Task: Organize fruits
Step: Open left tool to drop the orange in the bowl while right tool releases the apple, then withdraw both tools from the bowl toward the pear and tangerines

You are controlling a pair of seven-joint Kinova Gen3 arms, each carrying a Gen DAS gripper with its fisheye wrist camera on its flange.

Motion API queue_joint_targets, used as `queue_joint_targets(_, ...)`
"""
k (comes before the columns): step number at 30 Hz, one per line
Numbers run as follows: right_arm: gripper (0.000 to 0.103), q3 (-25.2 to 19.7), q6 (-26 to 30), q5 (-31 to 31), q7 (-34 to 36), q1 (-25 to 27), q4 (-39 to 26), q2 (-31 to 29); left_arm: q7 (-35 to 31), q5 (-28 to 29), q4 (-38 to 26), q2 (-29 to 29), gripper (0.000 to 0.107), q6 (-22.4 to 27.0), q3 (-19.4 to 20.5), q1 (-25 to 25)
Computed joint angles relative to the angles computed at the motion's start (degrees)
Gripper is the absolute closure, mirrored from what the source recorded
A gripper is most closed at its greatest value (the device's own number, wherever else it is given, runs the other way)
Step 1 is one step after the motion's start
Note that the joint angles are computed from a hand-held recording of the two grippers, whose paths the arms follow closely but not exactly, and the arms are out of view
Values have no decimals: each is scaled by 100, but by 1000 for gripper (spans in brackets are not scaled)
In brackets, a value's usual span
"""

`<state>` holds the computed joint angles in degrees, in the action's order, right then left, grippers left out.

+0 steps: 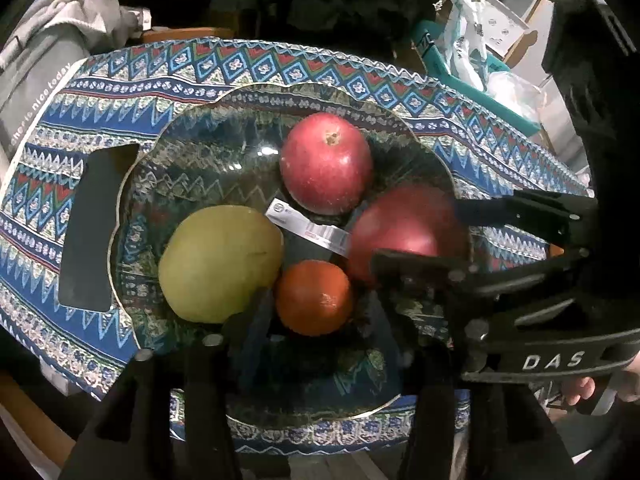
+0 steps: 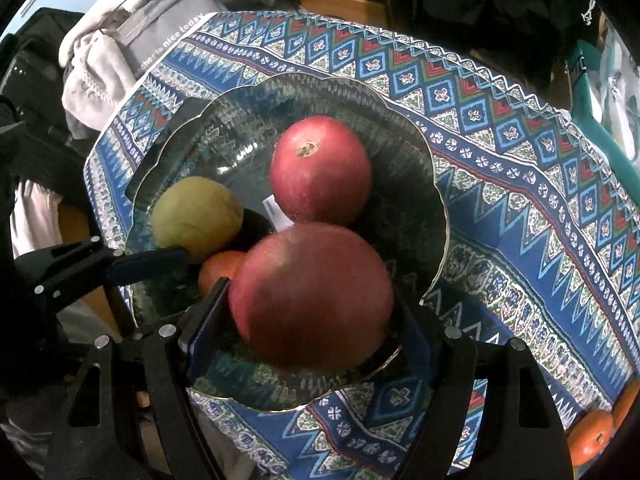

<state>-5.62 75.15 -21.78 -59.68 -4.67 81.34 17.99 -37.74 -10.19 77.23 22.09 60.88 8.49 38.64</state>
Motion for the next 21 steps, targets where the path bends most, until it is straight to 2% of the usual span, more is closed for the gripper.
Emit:
queue_joint_targets(1, 25, 2, 5, -82, 7, 44, -7, -14, 27, -47, -43, 17, 42, 55, -11, 38)
queue_joint_targets(2, 25, 1, 13, -145, 6, 70, -19, -14, 72, -173, -116, 43, 41, 149, -35, 128)
queue_joint_targets(9, 25, 66, 39, -452, 29, 287, -140, -185, 103, -330, -301, 12, 41, 228, -37, 235)
queue_joint_targets(12, 25, 106, -39, -418, 49, 322, -142, -309, 153, -447, -398, 8, 37, 255, -56, 303)
queue_joint_targets(18, 25, 220, -624, 33, -21, 210, 40, -800, 110, -562, -679, 71, 37, 344, -55, 388)
queue_joint_targets(21, 25, 298, -609, -53, 24, 317, -19, -915, 98, -582, -811, 65, 37, 327, -64, 420)
